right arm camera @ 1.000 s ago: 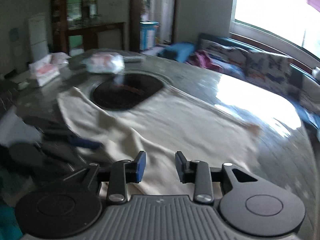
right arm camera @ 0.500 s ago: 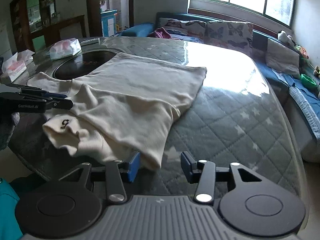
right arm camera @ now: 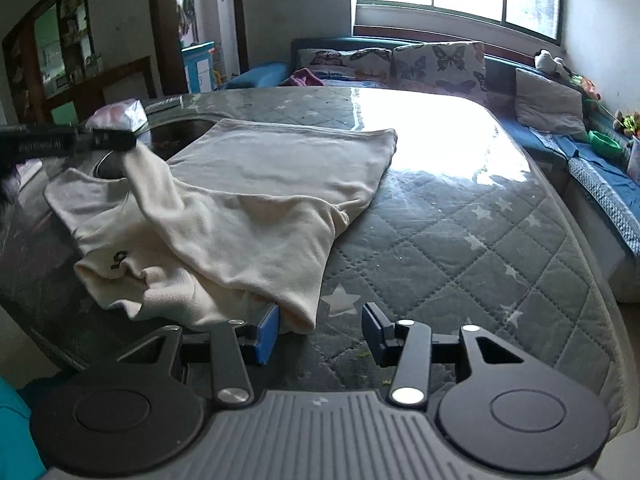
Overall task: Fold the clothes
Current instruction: 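Grasp the opposite side with the left gripper and fold it over the body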
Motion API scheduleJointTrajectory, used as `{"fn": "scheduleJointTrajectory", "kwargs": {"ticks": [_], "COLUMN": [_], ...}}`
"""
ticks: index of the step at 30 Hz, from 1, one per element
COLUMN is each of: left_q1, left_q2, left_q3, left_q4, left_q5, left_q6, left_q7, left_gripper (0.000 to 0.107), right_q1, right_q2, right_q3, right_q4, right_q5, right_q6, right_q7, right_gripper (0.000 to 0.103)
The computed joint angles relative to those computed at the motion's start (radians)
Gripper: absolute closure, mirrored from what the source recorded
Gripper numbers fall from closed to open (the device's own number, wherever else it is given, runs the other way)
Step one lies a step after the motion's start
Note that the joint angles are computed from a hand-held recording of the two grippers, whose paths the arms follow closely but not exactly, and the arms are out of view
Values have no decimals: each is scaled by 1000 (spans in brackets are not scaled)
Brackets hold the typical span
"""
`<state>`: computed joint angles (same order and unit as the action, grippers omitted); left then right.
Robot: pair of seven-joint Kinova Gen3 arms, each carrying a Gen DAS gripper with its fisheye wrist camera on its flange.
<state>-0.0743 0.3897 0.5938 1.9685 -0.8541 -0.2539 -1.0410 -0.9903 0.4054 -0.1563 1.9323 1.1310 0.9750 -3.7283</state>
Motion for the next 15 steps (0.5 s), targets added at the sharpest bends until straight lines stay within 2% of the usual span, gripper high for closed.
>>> {"fn": "scheduleJointTrajectory", "kwargs": {"ticks": [3, 8, 11, 15], "left_q1": [-6, 24, 38, 22], "left_q2": [-5, -18, -21, -13], "left_q3": [9, -38, -70, -67], "left_q4": [-7, -1, 5, 18], "left_q5": [-22, -53, -75, -125], "left_q6": [-19, -60, -51, -3], "left_q7": [9, 45, 76, 123], "left_gripper": [105, 105, 105, 105], "right_q1": [-7, -12, -16, -18], "right_q2": [2, 29, 36, 32], "right_q3": [3, -1, 5, 8], "right_q4": [7, -25, -44, -45], "right_q5": [12, -23, -60, -83], "right_q6": [7, 48, 75, 83], "right_q7": [-37, 21, 41, 67], "right_gripper": [57, 57, 57, 57]}}
